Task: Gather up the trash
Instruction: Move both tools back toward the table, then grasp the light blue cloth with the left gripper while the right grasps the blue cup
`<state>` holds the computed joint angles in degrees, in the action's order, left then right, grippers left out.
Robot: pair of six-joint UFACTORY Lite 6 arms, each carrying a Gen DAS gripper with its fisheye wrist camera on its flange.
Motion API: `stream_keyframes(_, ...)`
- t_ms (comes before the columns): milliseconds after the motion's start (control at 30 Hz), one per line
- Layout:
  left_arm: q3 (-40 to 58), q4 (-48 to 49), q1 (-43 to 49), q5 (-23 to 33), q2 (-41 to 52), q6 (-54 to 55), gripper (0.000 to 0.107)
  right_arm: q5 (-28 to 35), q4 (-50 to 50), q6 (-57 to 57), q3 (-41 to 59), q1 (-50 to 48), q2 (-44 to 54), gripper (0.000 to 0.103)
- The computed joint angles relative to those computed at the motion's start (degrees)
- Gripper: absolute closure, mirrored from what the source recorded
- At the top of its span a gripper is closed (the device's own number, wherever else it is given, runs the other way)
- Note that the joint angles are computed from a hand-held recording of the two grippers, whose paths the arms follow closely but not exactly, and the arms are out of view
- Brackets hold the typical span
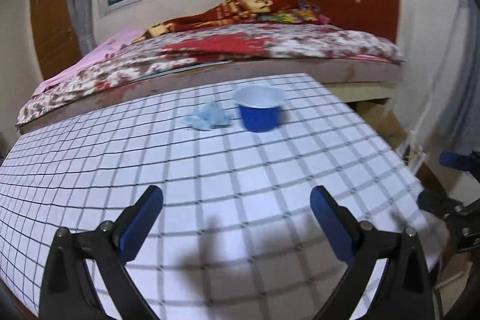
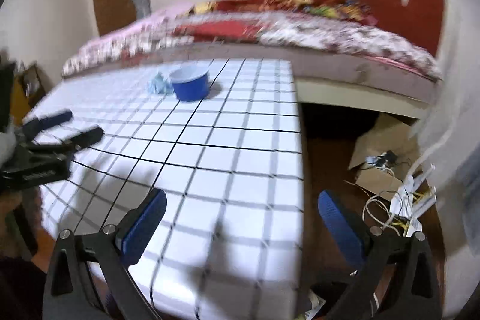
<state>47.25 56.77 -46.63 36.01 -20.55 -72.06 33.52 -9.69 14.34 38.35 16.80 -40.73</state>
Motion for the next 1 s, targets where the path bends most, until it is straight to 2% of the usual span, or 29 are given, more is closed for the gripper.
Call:
stream_keyframes(133,2.0,-2.8,12.1,-9.1,5.3,6.8,0.009,-9.2,-3.8,4.5,10.4,2.2,19.5,0.001)
stream_keyframes(233,4.6,-6.8,19.1,-15.1,9.7,13.3,0.012,-12.8,-0.9,1.6,19.1,2.1,31.0,0.001)
stream_keyframes(333,7.4,-10.5,24.0,-18.7,14.1,18.7,0.014,-13.8,1.8,-0.6,29.0,2.8,42.6,0.001)
stream_keyframes(500,11.8,-21.0,29.6,-23.2,20.3,29.1,0.014,-12.4,-0.1,1.9,46.7,4.3,60.5,0.001)
stream_keyframes(533,12.8,-23.2,29.9,-23.4,21.5,31.0,0.014,-12.1,1.0,1.0,49.8,4.1,63.2,0.001)
stream_keyframes(567,14.5,-27.7,30.3,-23.9,23.2,35.2,0.014,-11.4,3.6,-0.9,54.2,3.4,66.8,0.007)
stream_keyframes(633,17.8,-34.4,30.3,-24.1,26.4,41.2,0.014,-8.6,10.1,-6.1,61.8,1.4,72.3,0.028)
stream_keyframes(767,26.1,-46.5,29.5,-22.9,33.8,51.9,0.018,-7.1,11.5,-8.3,66.5,-1.6,75.4,0.029)
stream_keyframes(900,35.2,-51.1,28.0,-19.8,41.0,56.0,0.018,-7.1,13.7,-11.3,67.0,-4.4,75.8,0.029)
stream_keyframes(1000,40.9,-52.8,27.3,-17.3,45.5,57.3,0.022,-6.8,16.0,-13.7,67.4,-5.5,76.1,0.029)
